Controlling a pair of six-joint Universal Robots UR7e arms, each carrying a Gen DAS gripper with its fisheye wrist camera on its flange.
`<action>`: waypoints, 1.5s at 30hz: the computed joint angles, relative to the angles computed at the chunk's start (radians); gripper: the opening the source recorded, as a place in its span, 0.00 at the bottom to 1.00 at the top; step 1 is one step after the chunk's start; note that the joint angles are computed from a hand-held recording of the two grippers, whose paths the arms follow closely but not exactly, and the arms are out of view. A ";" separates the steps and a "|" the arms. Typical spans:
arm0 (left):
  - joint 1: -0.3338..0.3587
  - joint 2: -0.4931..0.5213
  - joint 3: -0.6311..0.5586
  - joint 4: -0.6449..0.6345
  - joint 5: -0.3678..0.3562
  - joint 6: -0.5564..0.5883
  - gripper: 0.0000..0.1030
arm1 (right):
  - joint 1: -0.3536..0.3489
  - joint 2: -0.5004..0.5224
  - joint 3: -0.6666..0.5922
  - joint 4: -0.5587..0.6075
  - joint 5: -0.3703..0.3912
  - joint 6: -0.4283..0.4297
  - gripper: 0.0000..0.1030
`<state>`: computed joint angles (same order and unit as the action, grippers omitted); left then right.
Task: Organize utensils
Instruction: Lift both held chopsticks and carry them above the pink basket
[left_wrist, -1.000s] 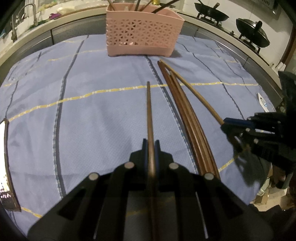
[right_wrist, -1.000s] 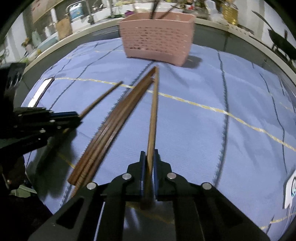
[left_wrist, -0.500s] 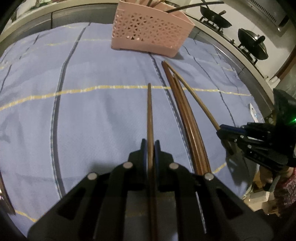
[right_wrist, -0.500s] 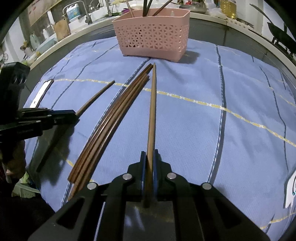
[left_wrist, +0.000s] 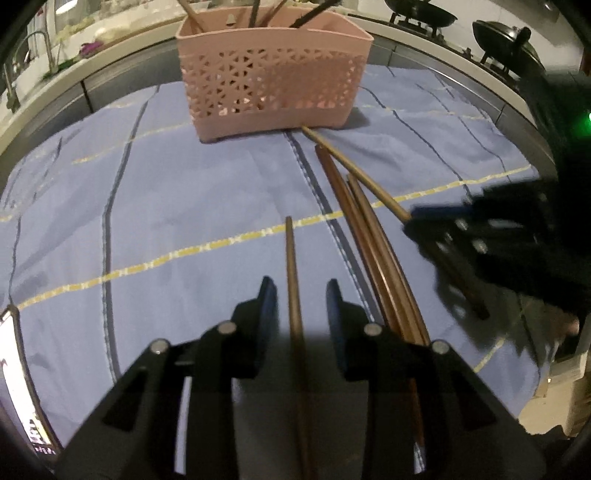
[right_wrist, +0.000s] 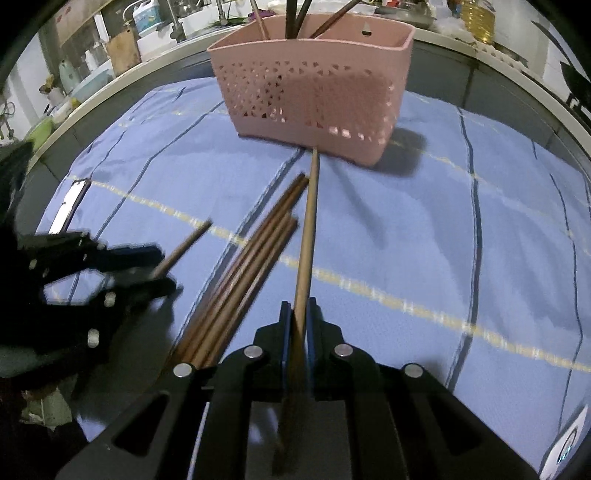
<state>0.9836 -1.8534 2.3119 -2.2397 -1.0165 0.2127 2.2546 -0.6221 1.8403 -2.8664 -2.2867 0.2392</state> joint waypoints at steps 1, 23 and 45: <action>-0.006 -0.002 0.009 -0.010 0.011 0.008 0.27 | -0.006 0.004 -0.009 -0.003 0.004 -0.001 0.08; 0.025 -0.019 0.034 -0.099 -0.016 0.031 0.06 | 0.066 -0.119 0.248 -0.093 -0.019 0.291 0.07; 0.026 -0.033 0.031 -0.085 -0.022 0.014 0.06 | 0.042 -0.056 0.162 -0.252 0.010 0.091 0.06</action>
<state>1.0095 -1.8869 2.3429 -2.3248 -1.0386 0.2263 2.2962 -0.6781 2.0026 -3.1182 -2.2763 0.3304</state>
